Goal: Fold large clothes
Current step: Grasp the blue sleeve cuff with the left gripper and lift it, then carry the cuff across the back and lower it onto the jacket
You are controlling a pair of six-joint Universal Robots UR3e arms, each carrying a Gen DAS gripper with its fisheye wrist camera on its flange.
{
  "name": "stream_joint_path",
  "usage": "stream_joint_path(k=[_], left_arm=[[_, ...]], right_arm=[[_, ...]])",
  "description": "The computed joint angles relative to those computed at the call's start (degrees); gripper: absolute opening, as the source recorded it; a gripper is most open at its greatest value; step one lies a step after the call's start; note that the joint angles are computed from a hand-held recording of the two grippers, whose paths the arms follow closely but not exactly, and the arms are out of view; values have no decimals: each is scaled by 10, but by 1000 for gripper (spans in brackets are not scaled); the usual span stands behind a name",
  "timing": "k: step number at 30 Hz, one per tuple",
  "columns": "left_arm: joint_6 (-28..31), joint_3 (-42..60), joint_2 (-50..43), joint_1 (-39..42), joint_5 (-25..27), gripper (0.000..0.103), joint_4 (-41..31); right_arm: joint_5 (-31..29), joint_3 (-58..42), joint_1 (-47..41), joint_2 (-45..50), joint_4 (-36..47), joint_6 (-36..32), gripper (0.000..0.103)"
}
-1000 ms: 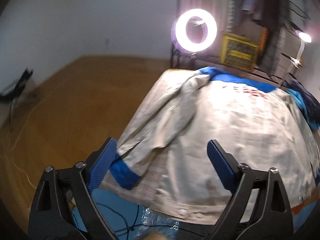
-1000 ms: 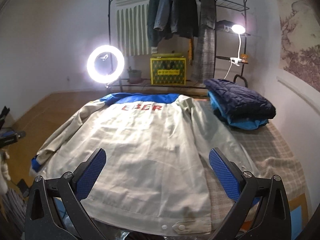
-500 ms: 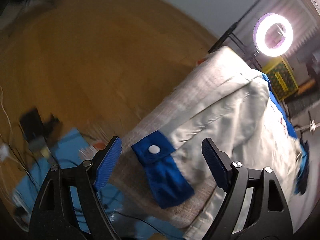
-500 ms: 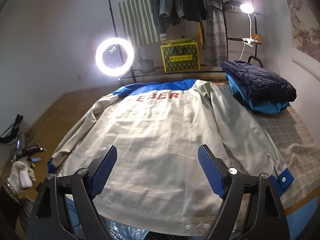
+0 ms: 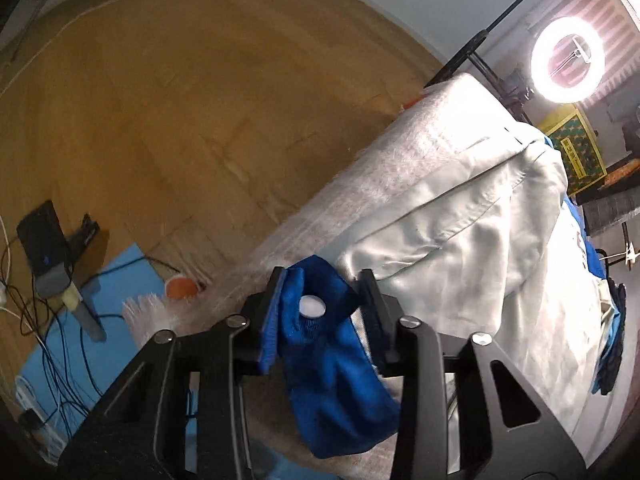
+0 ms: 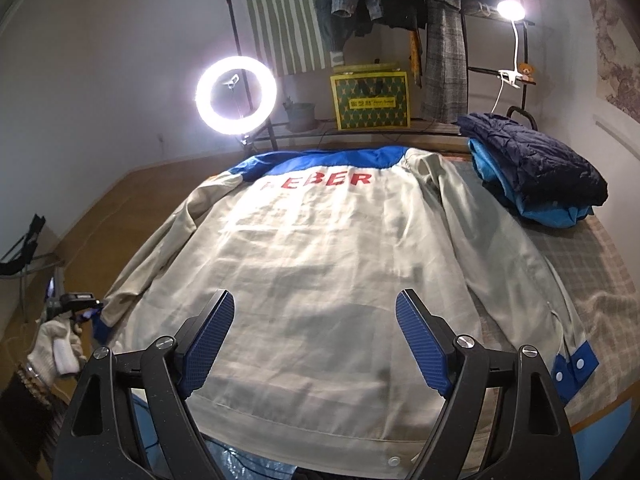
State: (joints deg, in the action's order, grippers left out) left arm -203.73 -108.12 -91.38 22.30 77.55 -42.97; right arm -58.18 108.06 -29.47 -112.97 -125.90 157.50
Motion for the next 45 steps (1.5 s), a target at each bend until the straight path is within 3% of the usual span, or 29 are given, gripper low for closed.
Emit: stream_joint_path(k=[3,9,14,24,30,34,37,42,45], left_arm=[[-13,-8,14,3,-13,24,39],[7,18,67,-31,-10,23,65],[49,80,83,-117,22,23,72],[228,207,32,-405,157,23,23],[247,209,-14,-506,218,23,-8],[245,185,-14,-516,222,23,-14],[246,185,-9,-525,216,28,-41],[237,162,46,-527,167,58,-85],[208,135,98,-488,106,58,-103]], right_arm=[[-16,2,24,16,-15,8,82],[-35,-8,69,62,-29,24,66],[-38,-41,105,126,-36,42,50],[43,-181,132,289,7,88,47],[116,-265,131,376,82,103,48],[119,-291,153,415,108,108,56],[100,-293,175,430,105,110,56],[79,-279,192,438,117,104,56],[78,-274,192,427,134,99,56]])
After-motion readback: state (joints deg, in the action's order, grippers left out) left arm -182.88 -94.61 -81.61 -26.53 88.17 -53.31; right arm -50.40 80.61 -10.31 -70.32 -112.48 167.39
